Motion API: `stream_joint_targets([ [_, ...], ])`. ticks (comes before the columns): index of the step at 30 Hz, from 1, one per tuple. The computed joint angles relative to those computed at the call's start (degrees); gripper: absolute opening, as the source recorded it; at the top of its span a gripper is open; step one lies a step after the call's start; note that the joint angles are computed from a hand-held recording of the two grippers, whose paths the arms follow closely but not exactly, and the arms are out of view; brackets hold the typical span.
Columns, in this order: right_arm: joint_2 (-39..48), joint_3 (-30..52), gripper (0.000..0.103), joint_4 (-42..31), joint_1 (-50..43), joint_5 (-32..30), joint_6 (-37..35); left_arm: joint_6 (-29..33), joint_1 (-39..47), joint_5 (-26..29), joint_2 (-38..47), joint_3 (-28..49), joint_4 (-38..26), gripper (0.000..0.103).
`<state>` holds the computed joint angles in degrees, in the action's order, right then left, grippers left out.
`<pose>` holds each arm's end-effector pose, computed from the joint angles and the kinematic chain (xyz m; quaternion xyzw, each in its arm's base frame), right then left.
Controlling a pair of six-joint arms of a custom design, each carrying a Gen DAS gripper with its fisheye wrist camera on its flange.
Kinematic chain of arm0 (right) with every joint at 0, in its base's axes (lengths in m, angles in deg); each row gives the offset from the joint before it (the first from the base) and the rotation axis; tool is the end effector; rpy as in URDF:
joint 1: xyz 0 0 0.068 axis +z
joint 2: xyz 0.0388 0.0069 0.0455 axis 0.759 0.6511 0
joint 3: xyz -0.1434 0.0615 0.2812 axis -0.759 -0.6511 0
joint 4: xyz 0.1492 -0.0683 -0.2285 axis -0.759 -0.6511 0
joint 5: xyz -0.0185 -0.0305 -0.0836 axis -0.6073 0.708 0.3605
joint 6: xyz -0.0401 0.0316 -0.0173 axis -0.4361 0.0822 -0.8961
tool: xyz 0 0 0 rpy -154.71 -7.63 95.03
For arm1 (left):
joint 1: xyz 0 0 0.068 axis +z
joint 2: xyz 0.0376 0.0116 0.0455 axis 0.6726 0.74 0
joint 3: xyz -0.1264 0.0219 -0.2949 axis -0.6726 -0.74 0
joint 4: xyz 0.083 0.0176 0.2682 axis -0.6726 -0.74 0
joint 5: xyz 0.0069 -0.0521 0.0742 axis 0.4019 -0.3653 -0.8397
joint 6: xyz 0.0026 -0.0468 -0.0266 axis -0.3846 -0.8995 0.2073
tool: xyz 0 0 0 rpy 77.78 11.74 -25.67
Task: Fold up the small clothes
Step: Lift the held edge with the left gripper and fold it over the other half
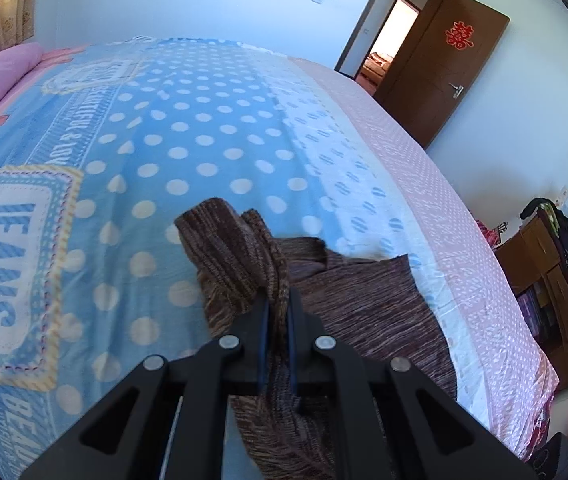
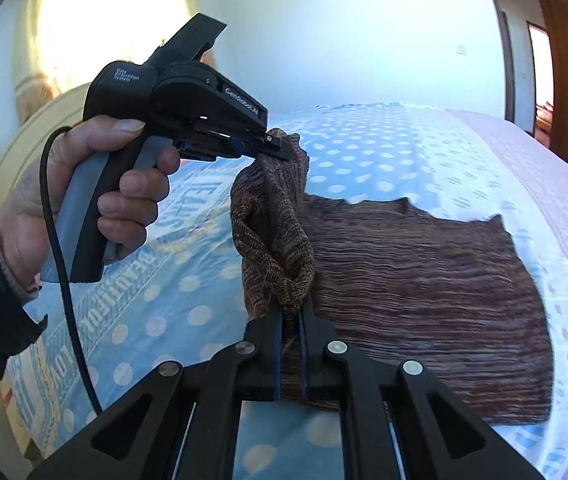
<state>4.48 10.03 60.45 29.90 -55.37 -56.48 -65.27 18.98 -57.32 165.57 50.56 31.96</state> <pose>0.1436 -0.0269 0.1198 -0.1290 0.8705 0.1725 0.4426 0.3129 -0.1415 0.1841 0.0724 0.9341 -0.1986 0.2877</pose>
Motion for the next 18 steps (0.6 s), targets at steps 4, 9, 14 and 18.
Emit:
stream_joint_targets([
  [4, 3.4, 2.2, 0.006, -4.2, -9.5, -6.3, -5.8, -0.8, -3.4, -1.0, 2.1, 2.4, -0.4, 0.008],
  [9, 5.4, 5.1, 0.005, -14.8, -21.6, -11.4, -16.9, -1.3, -8.1, -2.7, 6.7, 7.3, -1.7, 0.008],
  [14, 13.0, 10.6, 0.005, -21.7, -28.3, -13.6, -22.3, -1.7, -12.3, -4.3, 10.8, 12.0, -2.6, 0.008],
  [18, 18.3, 14.9, 0.005, -28.5, -33.6, -13.8, -27.8, -1.8, -14.8, -4.5, 14.0, 15.7, -3.5, 0.008],
])
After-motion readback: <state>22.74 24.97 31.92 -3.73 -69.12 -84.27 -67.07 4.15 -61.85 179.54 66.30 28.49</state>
